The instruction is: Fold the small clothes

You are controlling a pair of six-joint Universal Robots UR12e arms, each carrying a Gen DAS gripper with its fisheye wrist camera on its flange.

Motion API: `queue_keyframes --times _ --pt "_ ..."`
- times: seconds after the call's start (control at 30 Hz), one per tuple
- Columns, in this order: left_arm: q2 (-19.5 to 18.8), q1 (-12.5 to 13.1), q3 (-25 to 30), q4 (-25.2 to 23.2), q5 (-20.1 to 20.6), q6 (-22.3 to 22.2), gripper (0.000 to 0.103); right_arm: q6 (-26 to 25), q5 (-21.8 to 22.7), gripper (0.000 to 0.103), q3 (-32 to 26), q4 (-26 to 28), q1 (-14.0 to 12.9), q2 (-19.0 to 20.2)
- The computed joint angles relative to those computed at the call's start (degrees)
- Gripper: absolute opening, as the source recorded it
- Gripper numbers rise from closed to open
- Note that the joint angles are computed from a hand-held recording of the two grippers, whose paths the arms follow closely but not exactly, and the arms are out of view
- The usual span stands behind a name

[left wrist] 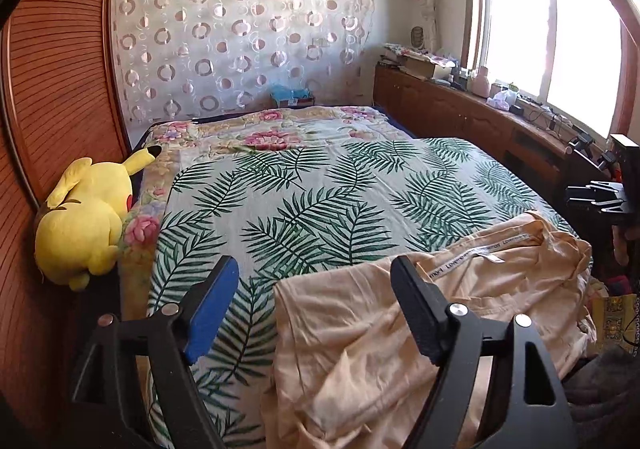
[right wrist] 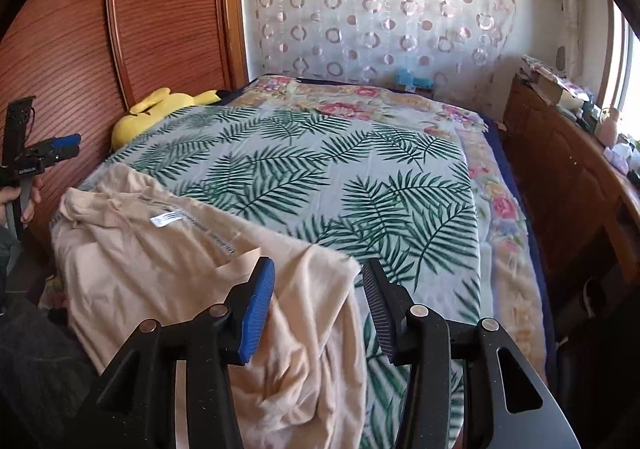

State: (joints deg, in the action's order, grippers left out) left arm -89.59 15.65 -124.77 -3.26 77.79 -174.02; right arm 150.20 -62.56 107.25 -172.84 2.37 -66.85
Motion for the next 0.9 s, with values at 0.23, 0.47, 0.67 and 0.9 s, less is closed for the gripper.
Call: queue_keyframes --times 0.23,0.47,0.67,0.9 --pt "-3.59 -0.17 3.87 -5.21 2.5 -0.33 0.079 1.5 -1.8 0.048 -4.77 4.28 1.78 4.59" --pt "-5.66 0.22 5.59 -10.51 3.19 -0.6 0.079 1.66 -0.42 0.048 -7.31 7.8 1.99 6.26" --pt "-6.36 -0.24 5.88 -14.98 4.74 0.31 0.079 1.28 -2.27 0.056 -8.77 10.05 2.55 7.17" --pt "-6.16 -0.41 5.77 -16.19 4.8 1.12 0.079 1.45 -2.28 0.059 -8.46 9.94 2.25 7.23"
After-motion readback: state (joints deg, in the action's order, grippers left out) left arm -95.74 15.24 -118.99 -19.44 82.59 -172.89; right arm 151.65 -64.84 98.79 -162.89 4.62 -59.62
